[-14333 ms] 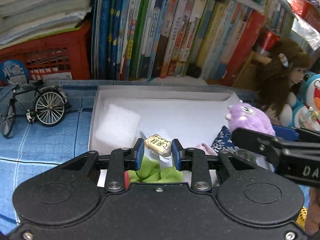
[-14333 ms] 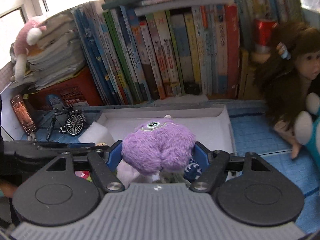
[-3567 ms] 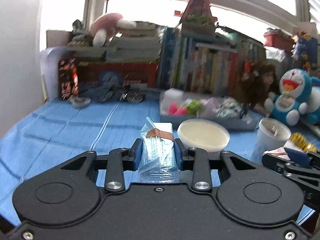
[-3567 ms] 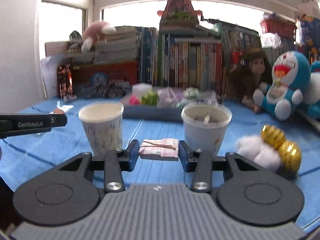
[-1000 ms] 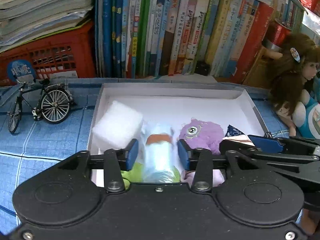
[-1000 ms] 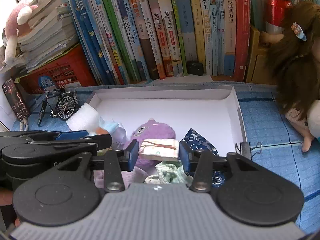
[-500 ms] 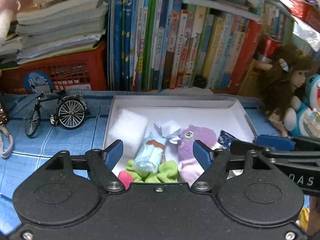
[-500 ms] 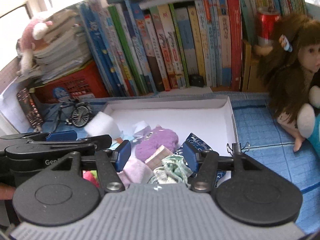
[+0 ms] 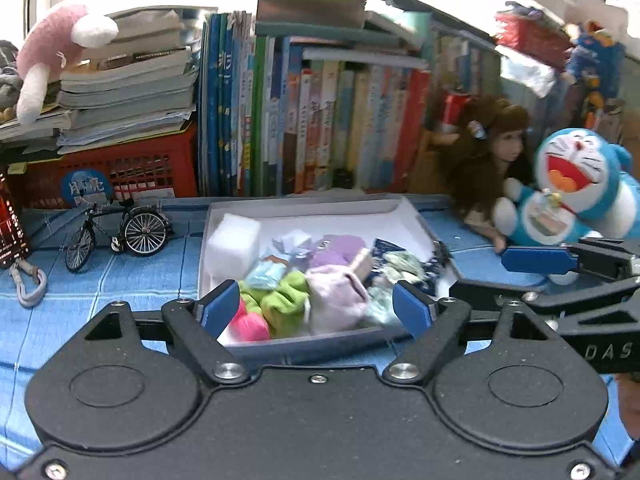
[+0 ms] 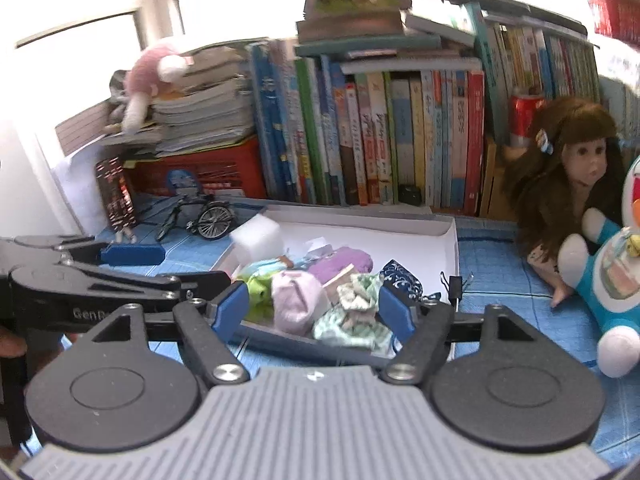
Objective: Organize soft objects
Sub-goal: 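Withdraw both tools from the tray toward the white and gold plushes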
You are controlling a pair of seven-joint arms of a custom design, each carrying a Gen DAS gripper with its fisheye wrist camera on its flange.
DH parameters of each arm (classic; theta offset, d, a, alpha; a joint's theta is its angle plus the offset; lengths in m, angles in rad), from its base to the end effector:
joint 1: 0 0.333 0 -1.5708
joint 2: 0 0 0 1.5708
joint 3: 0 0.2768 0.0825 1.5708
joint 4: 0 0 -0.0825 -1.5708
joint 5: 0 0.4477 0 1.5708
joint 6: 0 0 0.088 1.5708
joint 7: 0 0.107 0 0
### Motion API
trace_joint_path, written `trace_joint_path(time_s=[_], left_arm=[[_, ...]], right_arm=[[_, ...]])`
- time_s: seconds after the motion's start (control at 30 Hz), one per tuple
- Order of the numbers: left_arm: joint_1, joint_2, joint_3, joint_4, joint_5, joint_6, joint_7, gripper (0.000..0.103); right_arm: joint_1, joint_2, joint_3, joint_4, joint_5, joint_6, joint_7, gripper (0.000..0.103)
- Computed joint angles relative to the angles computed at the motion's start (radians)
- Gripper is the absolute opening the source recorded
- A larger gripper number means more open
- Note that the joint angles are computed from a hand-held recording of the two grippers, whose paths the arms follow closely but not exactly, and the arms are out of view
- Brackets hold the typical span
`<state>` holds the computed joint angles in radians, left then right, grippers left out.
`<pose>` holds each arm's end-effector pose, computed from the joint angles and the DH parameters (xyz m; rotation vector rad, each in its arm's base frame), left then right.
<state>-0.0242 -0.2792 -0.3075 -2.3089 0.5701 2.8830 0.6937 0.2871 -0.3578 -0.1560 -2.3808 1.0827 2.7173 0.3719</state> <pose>0.5343 -0.2228 0.4749 -1.7281 1.6808 -0.9009 0.5473 0.0387 0.4525 -1.8577 1.1609 -0.4329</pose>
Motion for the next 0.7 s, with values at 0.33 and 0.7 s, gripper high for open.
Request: trace_joint_path(time_s=[0.33, 0.7], left_arm=[[0.176, -0.330, -0.264, -0.251, 0.155, 0.124, -0.251, 0.086], [0.128, -0.572, -0.450, -0.422, 0.023, 0.111, -0.357, 0.090]], right_arm=[[0.050, -0.280, -0.079, -0.253, 0.067, 0.061, -0.198, 0.087], [0.021, -0.543, -0.157, -0.494, -0.147, 0.110, -0.205, 0.089]])
